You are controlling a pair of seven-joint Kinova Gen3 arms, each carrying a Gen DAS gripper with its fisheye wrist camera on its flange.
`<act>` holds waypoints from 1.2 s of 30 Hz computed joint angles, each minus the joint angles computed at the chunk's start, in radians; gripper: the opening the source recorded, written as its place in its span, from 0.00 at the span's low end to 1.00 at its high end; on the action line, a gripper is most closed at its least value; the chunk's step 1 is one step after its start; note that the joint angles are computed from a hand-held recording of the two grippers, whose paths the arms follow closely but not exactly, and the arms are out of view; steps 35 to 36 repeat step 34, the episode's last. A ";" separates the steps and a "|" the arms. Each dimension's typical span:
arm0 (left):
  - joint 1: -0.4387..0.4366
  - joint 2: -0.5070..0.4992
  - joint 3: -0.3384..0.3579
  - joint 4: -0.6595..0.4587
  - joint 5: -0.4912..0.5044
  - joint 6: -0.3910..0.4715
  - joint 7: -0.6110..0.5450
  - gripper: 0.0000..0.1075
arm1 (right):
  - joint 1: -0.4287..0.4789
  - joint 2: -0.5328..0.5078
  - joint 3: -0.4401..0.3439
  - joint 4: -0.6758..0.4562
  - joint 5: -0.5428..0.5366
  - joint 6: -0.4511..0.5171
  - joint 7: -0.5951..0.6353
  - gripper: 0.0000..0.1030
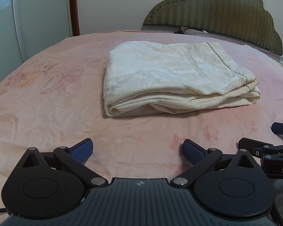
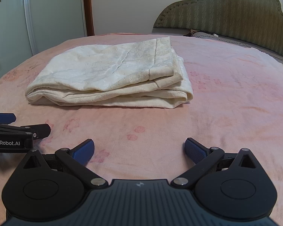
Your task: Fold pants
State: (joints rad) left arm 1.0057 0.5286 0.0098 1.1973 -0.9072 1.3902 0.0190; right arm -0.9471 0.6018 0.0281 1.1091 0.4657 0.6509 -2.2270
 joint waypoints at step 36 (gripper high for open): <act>-0.009 -0.036 0.008 0.054 -0.011 -0.052 0.023 0.95 | -0.004 0.001 0.001 -0.002 0.003 0.003 0.001 1.00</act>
